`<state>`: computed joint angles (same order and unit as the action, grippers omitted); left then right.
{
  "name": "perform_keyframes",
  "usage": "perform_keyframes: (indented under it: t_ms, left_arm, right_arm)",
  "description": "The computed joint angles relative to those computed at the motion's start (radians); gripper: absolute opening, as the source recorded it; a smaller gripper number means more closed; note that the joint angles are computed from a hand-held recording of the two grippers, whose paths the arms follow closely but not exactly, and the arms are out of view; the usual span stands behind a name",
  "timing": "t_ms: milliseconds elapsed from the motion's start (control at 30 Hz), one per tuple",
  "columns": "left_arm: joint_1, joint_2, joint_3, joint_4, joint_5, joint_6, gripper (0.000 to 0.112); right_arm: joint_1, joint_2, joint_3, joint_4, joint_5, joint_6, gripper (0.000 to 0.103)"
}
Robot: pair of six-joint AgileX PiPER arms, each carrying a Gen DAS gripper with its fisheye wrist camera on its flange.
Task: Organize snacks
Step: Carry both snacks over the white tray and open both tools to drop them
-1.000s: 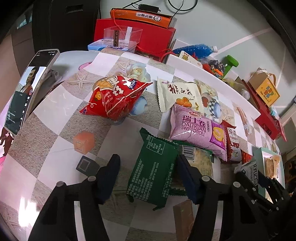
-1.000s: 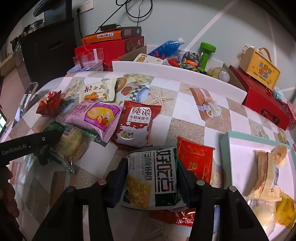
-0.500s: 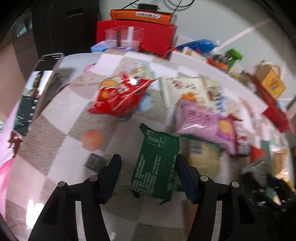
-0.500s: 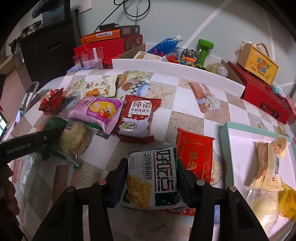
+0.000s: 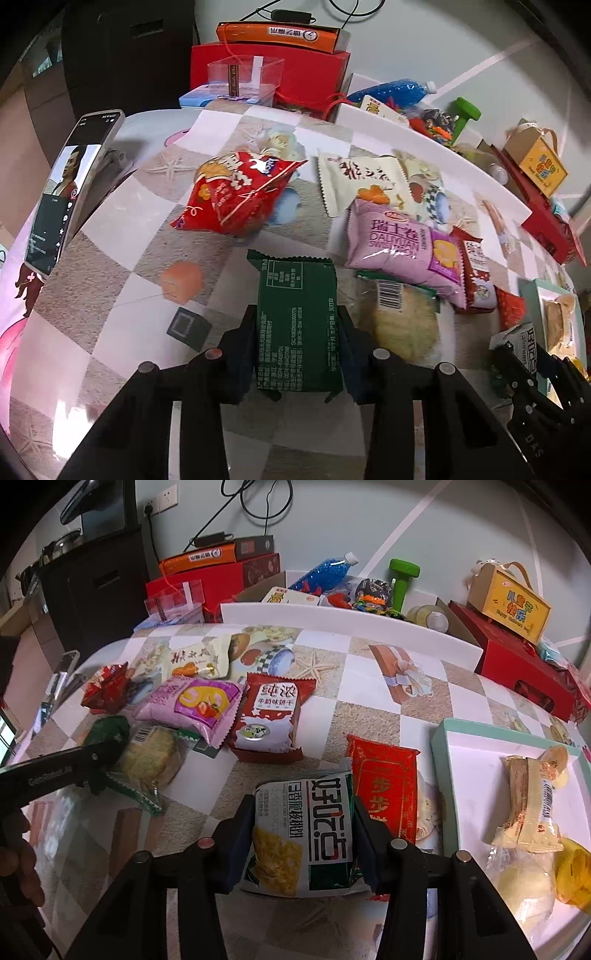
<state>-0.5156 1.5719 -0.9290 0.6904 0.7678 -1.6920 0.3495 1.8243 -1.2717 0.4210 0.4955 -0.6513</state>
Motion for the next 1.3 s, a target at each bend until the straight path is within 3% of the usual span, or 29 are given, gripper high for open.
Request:
perform_keyframes:
  t_ms: [367, 600, 1000, 1300]
  left_arm:
    - [-0.067, -0.040, -0.049, 0.053, 0.079, -0.027, 0.041]
    - [-0.129, -0.052, -0.092, 0.102, 0.085, -0.051, 0.041]
    - [-0.169, 0.068, -0.258, 0.089, 0.031, 0.049, 0.041]
    - [-0.217, 0.200, -0.444, 0.039, 0.009, 0.187, 0.041]
  right_arm:
    - [-0.051, -0.110, 0.041, 0.094, 0.017, -0.055, 0.052]
    - [-0.089, -0.162, 0.063, 0.124, 0.038, -0.075, 0.052]
    - [-0.204, -0.185, 0.053, 0.178, 0.054, -0.129, 0.052]
    - [-0.382, -0.150, -0.029, 0.137, 0.054, -0.032, 0.052]
